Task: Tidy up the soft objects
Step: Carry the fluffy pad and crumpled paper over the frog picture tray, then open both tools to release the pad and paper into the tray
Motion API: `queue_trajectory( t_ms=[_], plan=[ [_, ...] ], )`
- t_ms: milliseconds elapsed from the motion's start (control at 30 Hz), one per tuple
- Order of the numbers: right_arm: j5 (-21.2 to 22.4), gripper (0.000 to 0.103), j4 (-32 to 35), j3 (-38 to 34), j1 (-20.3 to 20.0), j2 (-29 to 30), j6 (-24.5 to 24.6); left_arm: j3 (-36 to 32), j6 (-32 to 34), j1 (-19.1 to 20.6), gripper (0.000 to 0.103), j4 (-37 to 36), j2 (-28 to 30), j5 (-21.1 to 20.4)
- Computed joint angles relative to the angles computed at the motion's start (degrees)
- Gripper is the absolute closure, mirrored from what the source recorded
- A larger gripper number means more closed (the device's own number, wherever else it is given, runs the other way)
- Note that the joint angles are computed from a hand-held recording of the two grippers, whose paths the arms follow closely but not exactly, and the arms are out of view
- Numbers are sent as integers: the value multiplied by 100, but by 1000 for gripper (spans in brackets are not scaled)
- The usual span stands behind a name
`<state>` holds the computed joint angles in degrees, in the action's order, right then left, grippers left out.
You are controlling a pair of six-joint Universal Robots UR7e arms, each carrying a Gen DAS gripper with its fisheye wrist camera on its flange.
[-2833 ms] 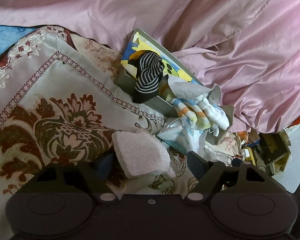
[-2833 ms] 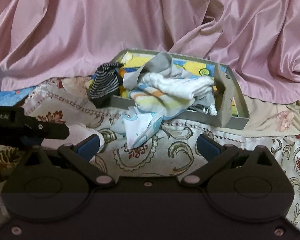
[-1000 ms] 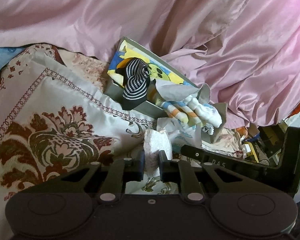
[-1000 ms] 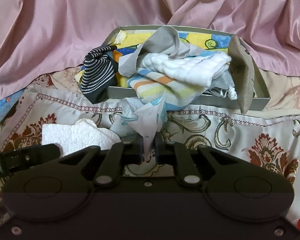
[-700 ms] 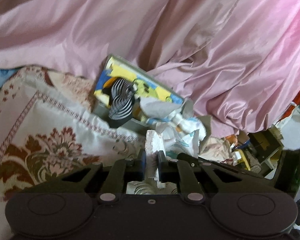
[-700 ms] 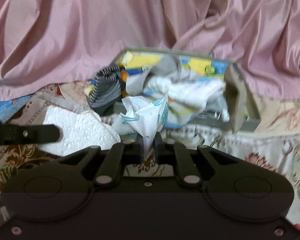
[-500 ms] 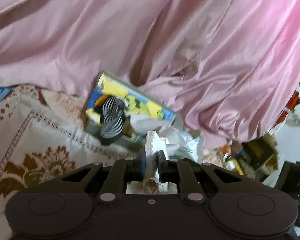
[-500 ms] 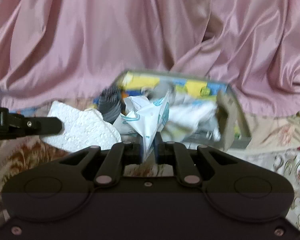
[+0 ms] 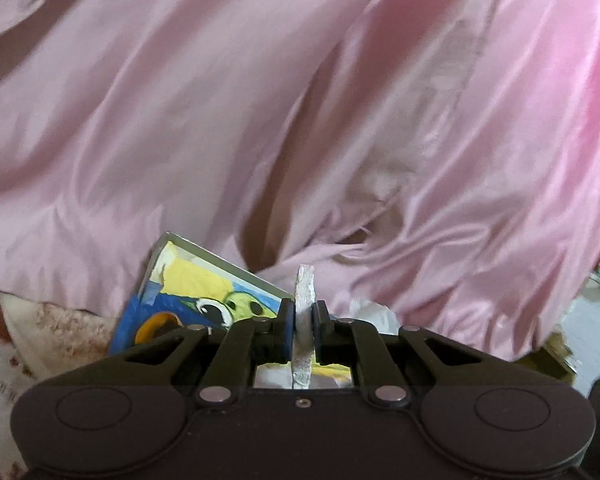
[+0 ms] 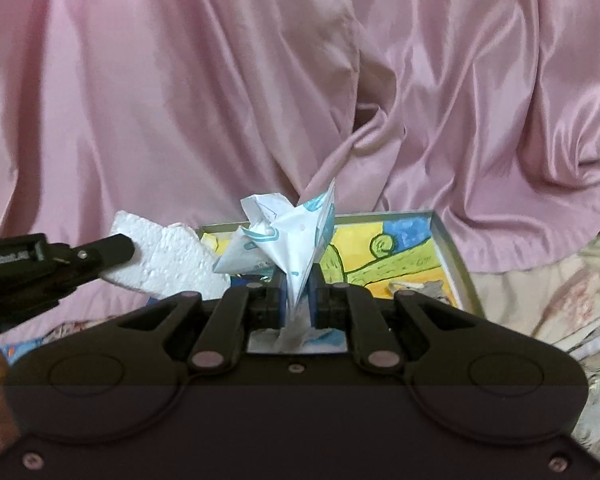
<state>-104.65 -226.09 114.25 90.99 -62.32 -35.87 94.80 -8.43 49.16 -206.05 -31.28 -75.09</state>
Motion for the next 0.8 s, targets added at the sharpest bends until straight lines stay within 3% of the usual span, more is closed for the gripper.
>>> queue_trajectory(
  t_ms=[167,400,633,700,800],
  plan=[
    [-120,98,435,-313,-71,102,260,-518,-266,72,93,591,270,289],
    [-349,93,622,-616,-120,449,315,-537,-691,153,91,1083,260,529],
    [-425,78,324,-255,-98,351,236,-405,-245,-57,48,1262,138,1170],
    [-419,74,268,-102,-88,250,260,-355,-212,-117,43,1272,75,1255],
    [-341,60,221,83,-70,85,277,-245,-90,-228,35,1279,-44,1381]
  ],
)
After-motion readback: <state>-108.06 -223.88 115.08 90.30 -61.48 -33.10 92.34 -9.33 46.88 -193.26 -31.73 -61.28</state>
